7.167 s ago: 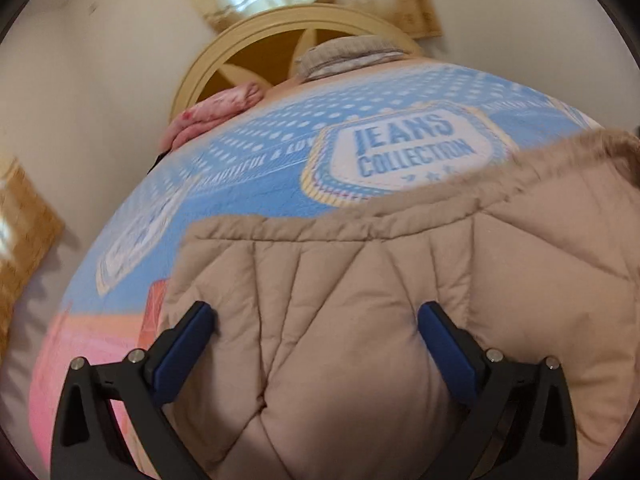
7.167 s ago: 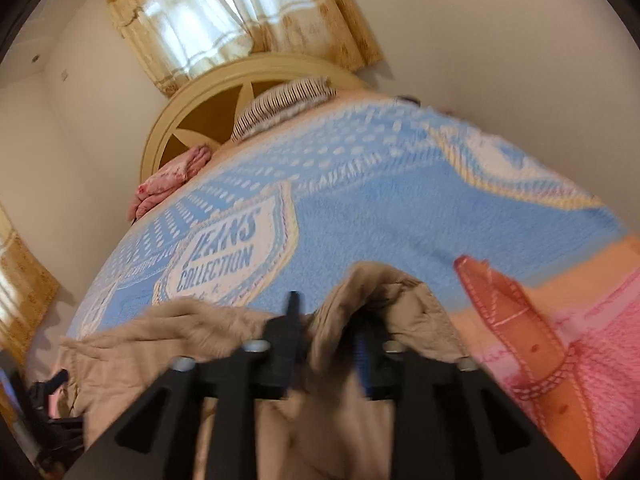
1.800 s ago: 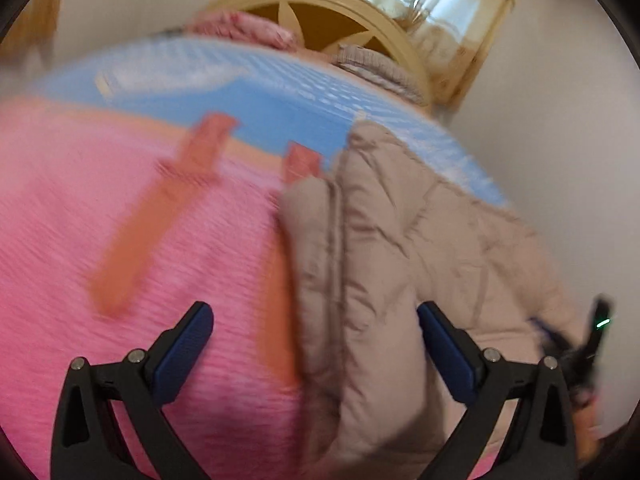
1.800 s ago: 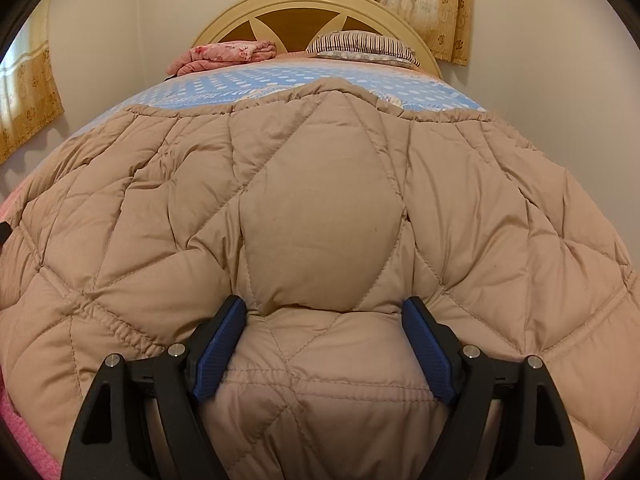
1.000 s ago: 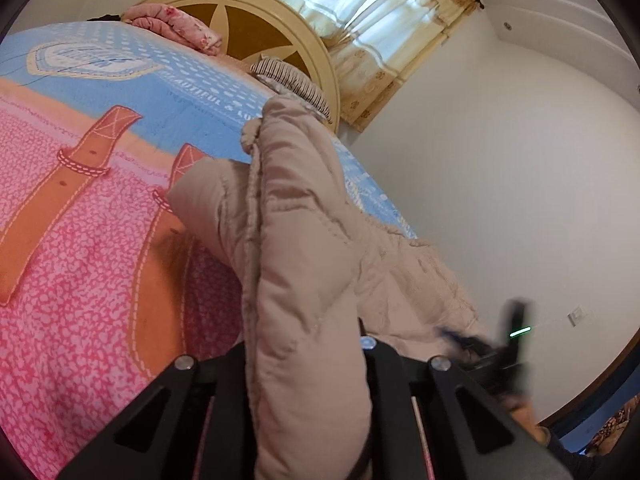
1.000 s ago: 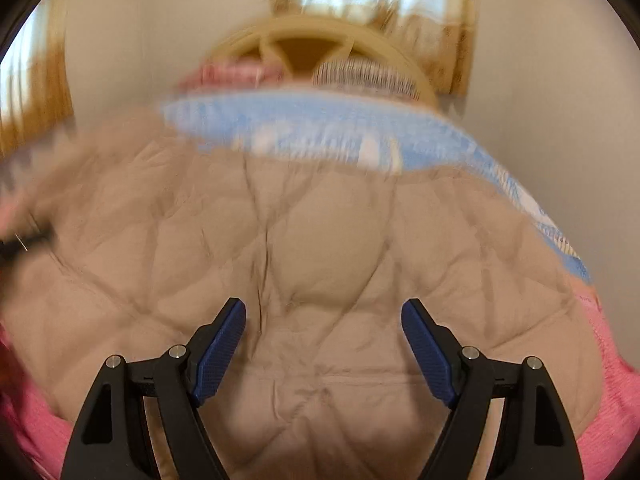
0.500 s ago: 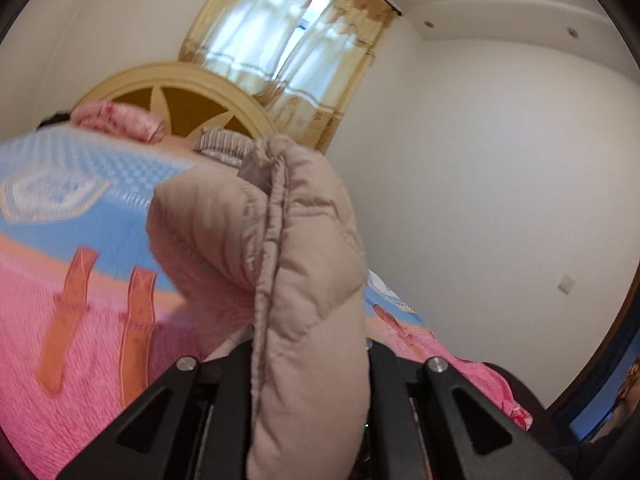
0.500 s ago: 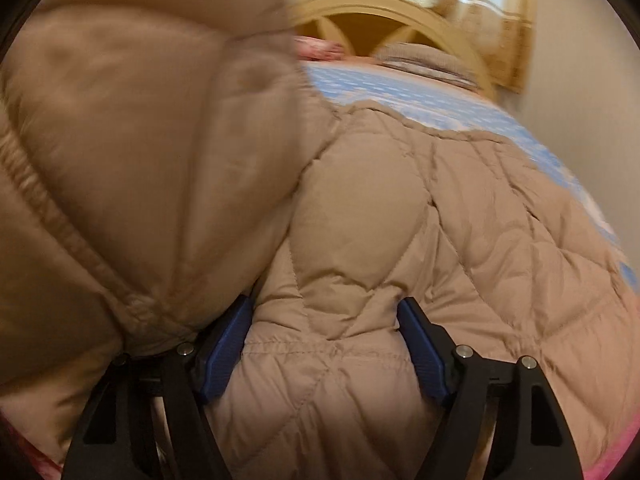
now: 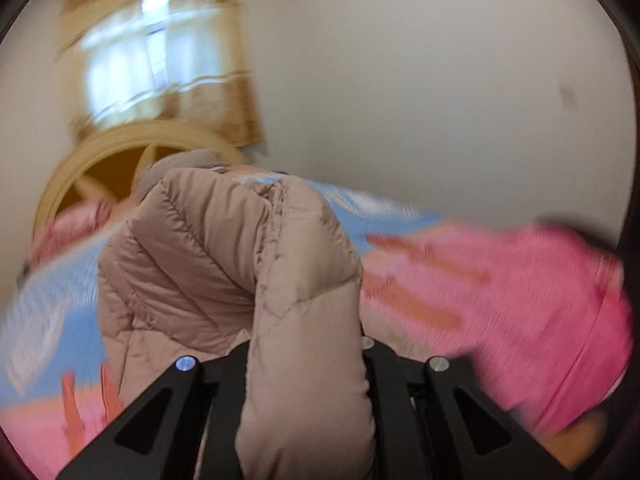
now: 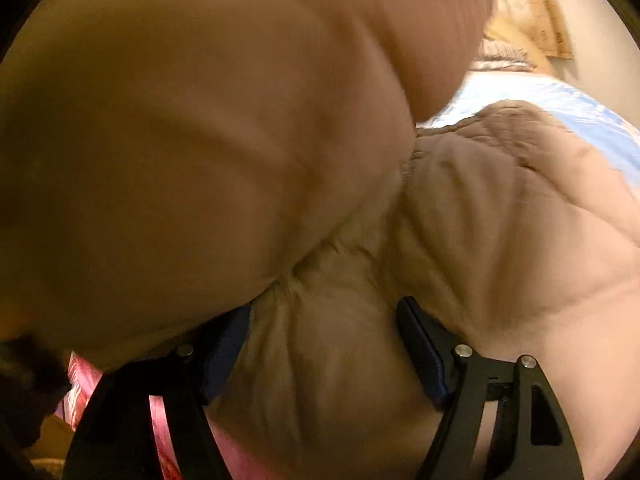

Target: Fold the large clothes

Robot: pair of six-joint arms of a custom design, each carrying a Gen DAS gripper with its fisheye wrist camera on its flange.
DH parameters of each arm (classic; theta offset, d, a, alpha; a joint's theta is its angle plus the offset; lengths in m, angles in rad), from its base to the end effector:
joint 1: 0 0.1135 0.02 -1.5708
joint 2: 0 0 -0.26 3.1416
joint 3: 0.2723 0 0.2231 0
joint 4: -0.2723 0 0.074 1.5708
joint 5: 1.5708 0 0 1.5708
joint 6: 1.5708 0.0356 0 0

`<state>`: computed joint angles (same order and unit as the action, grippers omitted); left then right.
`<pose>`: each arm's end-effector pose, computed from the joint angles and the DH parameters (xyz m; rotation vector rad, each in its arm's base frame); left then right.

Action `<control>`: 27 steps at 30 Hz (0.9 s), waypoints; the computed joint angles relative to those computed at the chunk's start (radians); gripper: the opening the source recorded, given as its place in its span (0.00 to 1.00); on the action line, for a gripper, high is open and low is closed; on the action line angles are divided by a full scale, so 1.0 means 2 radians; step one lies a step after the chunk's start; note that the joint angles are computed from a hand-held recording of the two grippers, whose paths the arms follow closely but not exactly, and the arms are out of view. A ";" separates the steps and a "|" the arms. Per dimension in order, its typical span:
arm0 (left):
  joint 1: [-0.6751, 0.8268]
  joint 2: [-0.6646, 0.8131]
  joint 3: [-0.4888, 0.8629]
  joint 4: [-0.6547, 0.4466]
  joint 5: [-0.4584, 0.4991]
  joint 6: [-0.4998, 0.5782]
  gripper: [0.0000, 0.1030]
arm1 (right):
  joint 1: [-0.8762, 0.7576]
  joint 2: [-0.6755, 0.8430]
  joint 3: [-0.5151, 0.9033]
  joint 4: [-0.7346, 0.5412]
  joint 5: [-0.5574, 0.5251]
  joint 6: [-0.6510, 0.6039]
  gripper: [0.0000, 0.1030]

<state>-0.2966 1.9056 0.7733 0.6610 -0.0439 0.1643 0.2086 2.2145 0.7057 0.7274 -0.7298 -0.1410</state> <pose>0.3338 -0.1004 0.1402 0.4396 1.9939 -0.0380 0.3087 0.0896 0.0399 -0.7392 2.1400 0.8851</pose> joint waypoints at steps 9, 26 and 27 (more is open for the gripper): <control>-0.002 0.101 0.019 0.054 0.065 0.022 0.30 | -0.221 -0.059 -0.035 -0.090 -0.093 -0.069 0.73; -0.043 0.109 -0.040 0.125 -0.019 0.041 0.70 | -0.147 -0.108 0.142 -0.335 -0.040 -0.013 0.30; -0.042 0.092 -0.066 0.139 -0.020 0.039 0.72 | -0.150 -0.102 0.150 -0.343 -0.032 -0.016 0.26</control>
